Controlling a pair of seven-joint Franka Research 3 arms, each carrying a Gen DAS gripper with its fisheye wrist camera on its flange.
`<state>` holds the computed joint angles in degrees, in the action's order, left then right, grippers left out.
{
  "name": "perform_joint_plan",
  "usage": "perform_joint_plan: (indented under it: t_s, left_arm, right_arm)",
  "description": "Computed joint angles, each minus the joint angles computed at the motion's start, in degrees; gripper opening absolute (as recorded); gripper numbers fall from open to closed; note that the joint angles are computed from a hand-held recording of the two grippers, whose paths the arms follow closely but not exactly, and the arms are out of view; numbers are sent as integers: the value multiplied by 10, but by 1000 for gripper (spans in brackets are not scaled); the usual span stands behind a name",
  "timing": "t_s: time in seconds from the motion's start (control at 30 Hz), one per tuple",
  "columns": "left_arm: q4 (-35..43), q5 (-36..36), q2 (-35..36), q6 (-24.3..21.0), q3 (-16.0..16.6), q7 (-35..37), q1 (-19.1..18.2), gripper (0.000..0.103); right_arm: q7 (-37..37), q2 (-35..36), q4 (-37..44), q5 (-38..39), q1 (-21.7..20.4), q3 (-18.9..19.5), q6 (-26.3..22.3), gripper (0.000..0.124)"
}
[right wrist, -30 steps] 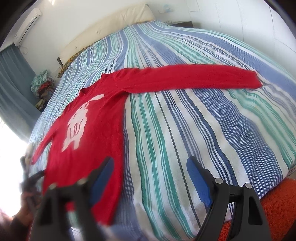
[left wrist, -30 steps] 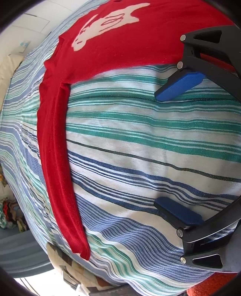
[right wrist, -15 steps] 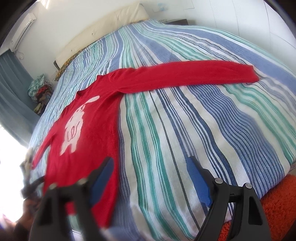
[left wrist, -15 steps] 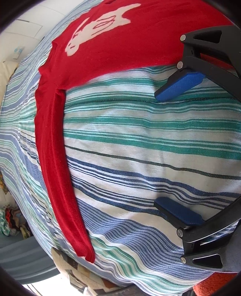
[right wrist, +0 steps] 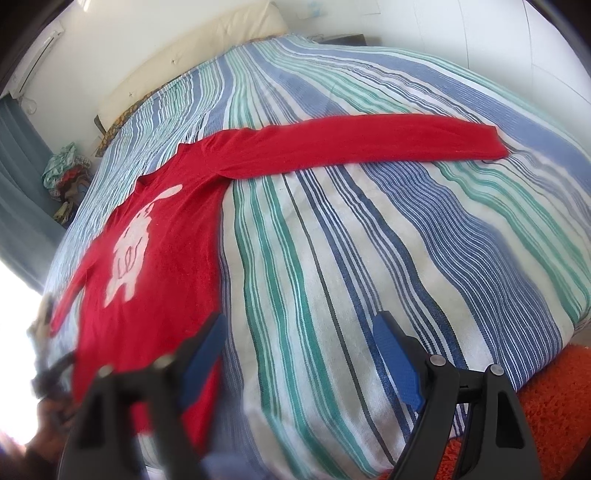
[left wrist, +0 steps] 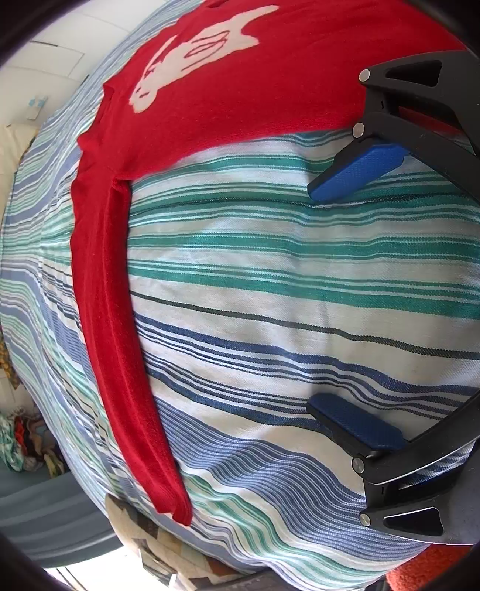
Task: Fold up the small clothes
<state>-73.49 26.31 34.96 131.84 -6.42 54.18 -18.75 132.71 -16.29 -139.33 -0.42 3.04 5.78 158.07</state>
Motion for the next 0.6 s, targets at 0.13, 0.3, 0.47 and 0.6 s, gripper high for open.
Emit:
perform_joint_plan:
  t_s: [0.13, 0.3, 0.47, 0.6]
  left_arm:
    - [0, 0, 0, 0, 0, 0, 0, 103]
    - [-5, -1, -3, 5, 2, -12, 0, 103]
    - [24, -7, 11, -22, -1, 3, 0, 103]
    - [12, -12, 6, -7, -3, 8, 4, 103]
  right_arm:
    - [8, -2, -2, -6, -3, 2, -2, 81]
    - [21, -6, -4, -16, -9, 6, -5, 81]
    - [29, -6, -3, -23, -10, 8, -10, 82]
    - [-2, -4, -1, 8, 9, -10, -2, 82]
